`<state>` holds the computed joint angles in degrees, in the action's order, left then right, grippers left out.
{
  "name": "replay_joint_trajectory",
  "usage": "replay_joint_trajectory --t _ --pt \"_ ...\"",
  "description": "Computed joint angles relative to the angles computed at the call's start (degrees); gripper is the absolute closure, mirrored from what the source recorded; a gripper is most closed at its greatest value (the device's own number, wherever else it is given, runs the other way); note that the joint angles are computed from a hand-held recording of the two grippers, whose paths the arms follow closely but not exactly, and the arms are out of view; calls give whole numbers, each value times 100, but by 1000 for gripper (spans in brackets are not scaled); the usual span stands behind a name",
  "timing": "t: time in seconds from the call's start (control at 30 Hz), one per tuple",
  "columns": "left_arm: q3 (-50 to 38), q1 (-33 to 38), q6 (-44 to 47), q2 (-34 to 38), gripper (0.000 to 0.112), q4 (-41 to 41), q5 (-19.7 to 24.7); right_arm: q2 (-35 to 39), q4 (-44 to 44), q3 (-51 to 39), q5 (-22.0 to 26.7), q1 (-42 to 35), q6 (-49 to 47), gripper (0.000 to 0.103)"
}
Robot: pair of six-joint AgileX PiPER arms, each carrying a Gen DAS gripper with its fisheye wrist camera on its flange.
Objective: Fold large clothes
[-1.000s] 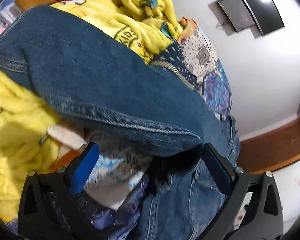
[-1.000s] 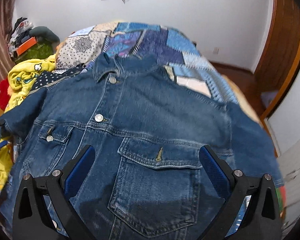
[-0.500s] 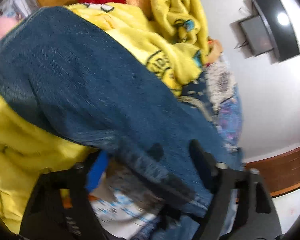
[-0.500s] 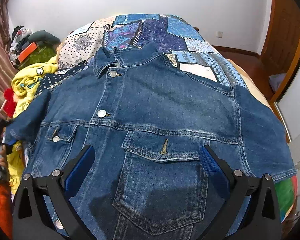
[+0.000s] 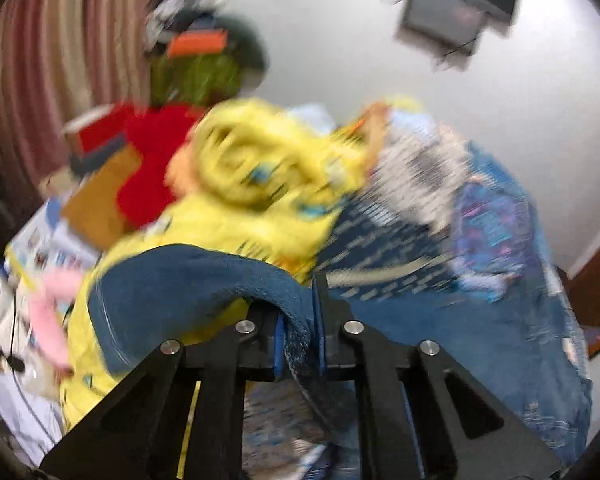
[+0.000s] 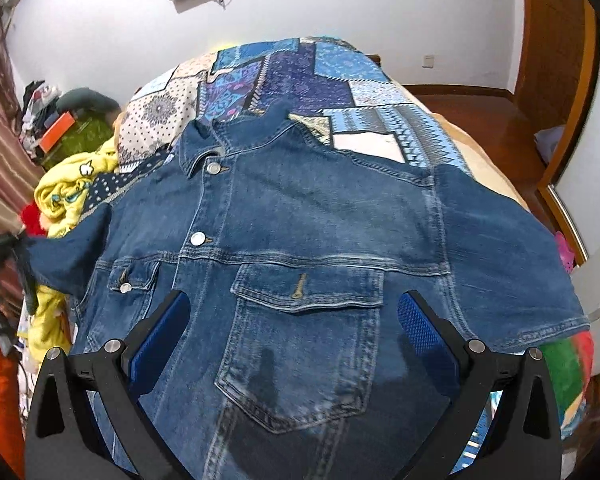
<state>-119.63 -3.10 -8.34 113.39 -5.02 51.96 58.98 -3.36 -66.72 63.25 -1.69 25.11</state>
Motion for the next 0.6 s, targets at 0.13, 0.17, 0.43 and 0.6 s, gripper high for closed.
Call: replay_joint_trajectory --t 0.13,0.17,0.43,0.6 --pt "-465 -613 115 -141 102 144 69 -238 336 67 53 -475 -344 0" --pt "-497 -724 204 -193 102 84 94 -293 404 84 68 -575 -420 0" --pt "104 -2530 514 -225 102 586 157 -688 878 154 262 -1339 -1183 0" --pt "659 -3273 509 35 102 676 404 -887 1101 228 381 -1774 -1673 0"
